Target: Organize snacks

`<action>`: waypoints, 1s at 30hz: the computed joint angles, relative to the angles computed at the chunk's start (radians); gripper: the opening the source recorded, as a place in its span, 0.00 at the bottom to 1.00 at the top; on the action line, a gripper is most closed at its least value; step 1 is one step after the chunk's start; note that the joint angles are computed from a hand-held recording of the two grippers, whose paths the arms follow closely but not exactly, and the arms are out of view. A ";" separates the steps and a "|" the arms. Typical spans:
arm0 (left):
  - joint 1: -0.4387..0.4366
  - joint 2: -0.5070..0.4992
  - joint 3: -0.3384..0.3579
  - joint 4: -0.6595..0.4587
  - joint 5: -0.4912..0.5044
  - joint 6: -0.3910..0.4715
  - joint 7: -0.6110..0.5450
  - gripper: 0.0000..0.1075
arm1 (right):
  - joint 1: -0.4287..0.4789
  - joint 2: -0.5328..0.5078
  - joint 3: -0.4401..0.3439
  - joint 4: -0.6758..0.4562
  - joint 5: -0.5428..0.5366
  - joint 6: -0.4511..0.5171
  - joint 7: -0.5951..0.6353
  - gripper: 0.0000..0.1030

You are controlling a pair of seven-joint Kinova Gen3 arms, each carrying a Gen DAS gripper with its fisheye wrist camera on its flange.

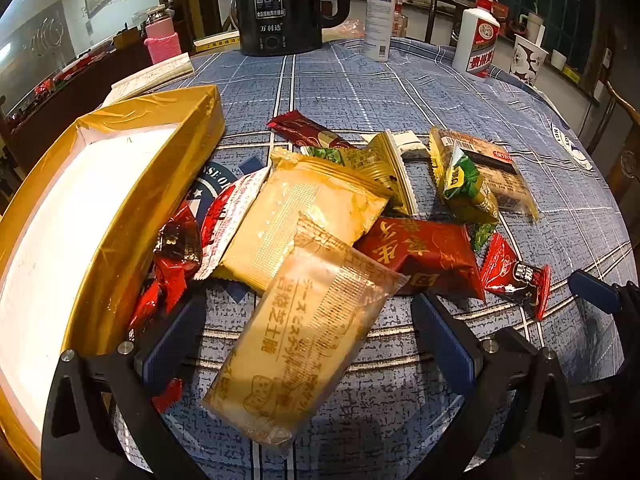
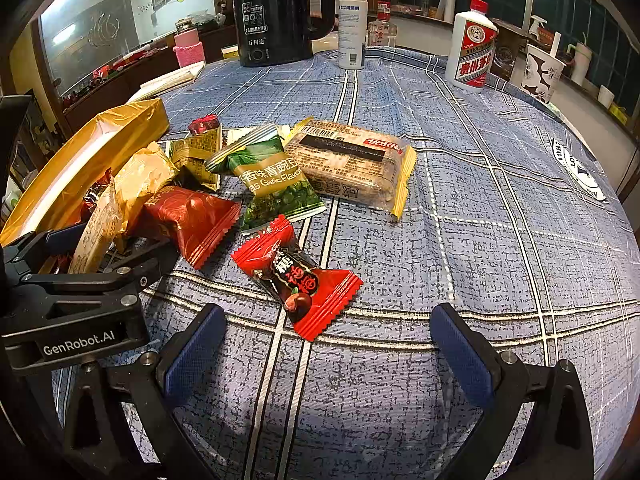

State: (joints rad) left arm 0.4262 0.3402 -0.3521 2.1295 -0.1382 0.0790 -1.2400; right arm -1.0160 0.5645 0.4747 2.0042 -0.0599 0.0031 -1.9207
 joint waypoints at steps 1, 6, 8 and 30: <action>0.000 0.000 0.000 0.000 0.000 0.000 0.000 0.96 | 0.000 0.000 0.000 0.000 0.000 0.000 0.000 0.99; 0.001 0.000 -0.001 0.000 0.001 0.001 -0.001 0.96 | 0.000 0.000 0.000 0.000 -0.002 0.000 0.002 0.99; 0.002 0.000 -0.001 0.001 0.001 0.001 -0.001 0.96 | 0.000 0.000 0.000 0.000 -0.002 0.001 0.002 0.99; -0.077 -0.021 0.090 -0.027 -0.026 0.094 0.006 0.96 | 0.009 -0.002 -0.010 0.002 -0.002 -0.002 0.004 0.99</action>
